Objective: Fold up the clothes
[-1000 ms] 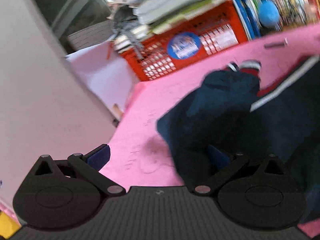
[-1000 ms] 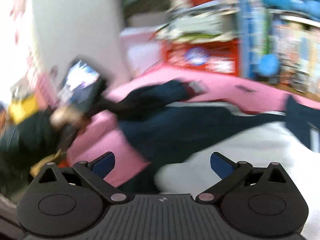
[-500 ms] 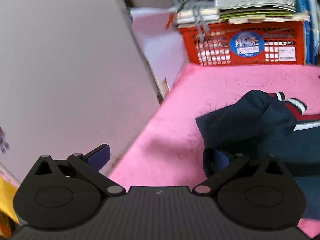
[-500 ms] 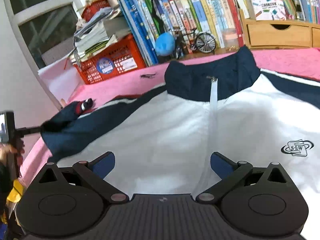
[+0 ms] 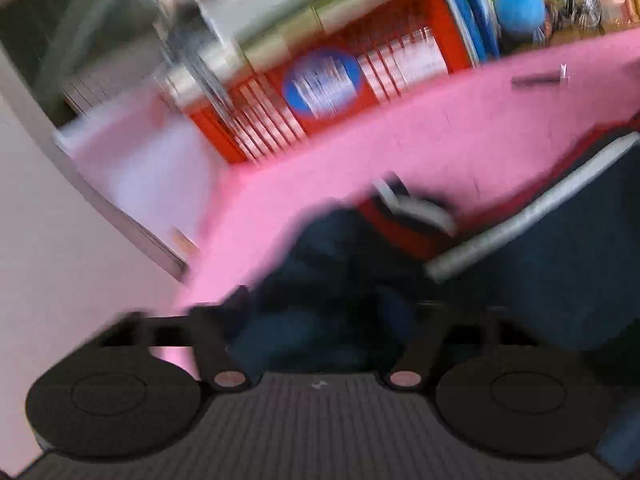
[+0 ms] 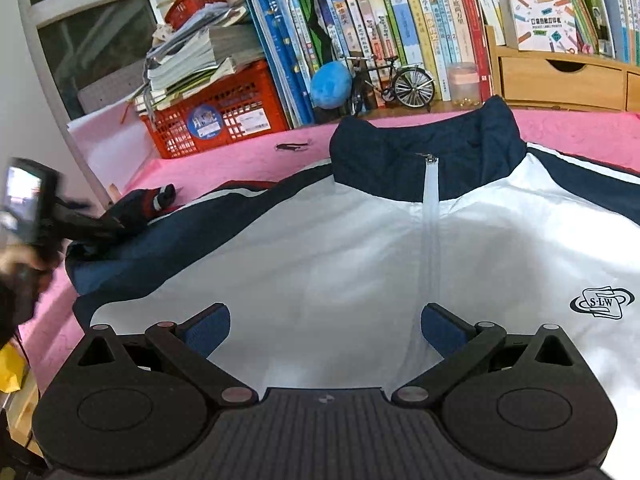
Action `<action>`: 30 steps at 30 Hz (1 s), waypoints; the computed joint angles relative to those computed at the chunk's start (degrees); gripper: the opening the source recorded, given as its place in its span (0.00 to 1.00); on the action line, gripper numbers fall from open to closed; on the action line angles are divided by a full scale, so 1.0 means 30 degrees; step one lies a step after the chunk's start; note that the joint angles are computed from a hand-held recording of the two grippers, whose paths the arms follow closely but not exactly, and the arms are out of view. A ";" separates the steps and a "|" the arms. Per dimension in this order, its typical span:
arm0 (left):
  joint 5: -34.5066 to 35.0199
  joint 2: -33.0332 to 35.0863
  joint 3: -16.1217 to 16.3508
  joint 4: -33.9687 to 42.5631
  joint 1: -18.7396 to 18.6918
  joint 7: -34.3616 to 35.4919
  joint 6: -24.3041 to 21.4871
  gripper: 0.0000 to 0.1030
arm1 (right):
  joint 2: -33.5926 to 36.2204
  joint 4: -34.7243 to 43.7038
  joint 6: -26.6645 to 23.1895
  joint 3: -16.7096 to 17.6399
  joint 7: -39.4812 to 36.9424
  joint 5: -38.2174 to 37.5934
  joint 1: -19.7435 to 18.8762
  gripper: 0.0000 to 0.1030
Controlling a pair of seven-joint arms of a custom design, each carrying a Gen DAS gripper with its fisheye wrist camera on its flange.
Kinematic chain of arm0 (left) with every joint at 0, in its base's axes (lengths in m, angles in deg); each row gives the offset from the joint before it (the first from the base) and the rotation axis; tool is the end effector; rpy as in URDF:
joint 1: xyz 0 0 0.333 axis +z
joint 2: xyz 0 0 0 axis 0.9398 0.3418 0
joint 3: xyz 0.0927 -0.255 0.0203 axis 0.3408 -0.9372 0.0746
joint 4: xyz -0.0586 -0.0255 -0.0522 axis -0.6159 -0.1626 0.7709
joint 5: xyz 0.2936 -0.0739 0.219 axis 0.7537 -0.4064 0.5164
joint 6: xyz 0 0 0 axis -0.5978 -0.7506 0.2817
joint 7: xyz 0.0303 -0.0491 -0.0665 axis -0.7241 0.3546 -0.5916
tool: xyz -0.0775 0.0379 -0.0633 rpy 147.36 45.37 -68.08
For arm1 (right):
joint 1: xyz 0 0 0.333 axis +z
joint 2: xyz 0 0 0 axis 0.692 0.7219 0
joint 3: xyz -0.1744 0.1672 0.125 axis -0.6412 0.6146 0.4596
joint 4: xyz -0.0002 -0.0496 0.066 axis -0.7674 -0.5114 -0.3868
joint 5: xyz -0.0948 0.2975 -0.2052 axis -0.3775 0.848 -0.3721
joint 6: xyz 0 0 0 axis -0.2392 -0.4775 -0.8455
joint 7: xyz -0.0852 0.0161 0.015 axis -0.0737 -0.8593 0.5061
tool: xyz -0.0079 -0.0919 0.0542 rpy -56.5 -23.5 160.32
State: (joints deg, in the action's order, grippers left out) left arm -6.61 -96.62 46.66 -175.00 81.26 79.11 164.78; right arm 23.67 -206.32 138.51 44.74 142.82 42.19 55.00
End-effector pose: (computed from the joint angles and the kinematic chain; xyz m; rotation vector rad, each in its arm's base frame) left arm 0.5255 0.0223 0.5194 -1.1821 1.8388 -0.3515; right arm 0.3462 0.2107 0.5149 -1.5299 1.6988 -0.4661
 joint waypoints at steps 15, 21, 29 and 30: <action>1.4653 -0.3577 0.0371 -0.0956 0.3392 -1.4268 -0.3393 0.81 | -0.3166 -0.2300 0.0817 -0.0317 0.0369 0.1028 -0.0728 1.00; 1.0467 -0.5142 0.0934 -0.3254 0.3303 -1.1303 -0.3671 0.80 | -0.8734 -0.4130 -0.4423 0.0136 -0.0333 -0.2307 -0.4602 1.00; 1.0241 -0.6331 -0.0643 -0.4143 0.4226 -1.1176 -0.2638 0.80 | -0.9706 -0.2382 -1.4187 0.2649 0.2870 -1.0897 -1.4896 0.86; 1.0310 -0.6495 -0.0825 -0.4174 0.4221 -1.1439 -0.2557 0.80 | -1.0288 -0.2436 -1.4529 0.3264 0.2972 -1.0781 -1.5918 0.86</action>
State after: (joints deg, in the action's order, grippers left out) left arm 24.31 -116.11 44.19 -187.52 93.93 44.79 157.11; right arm -7.20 -213.63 94.92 54.54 151.74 9.85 7.24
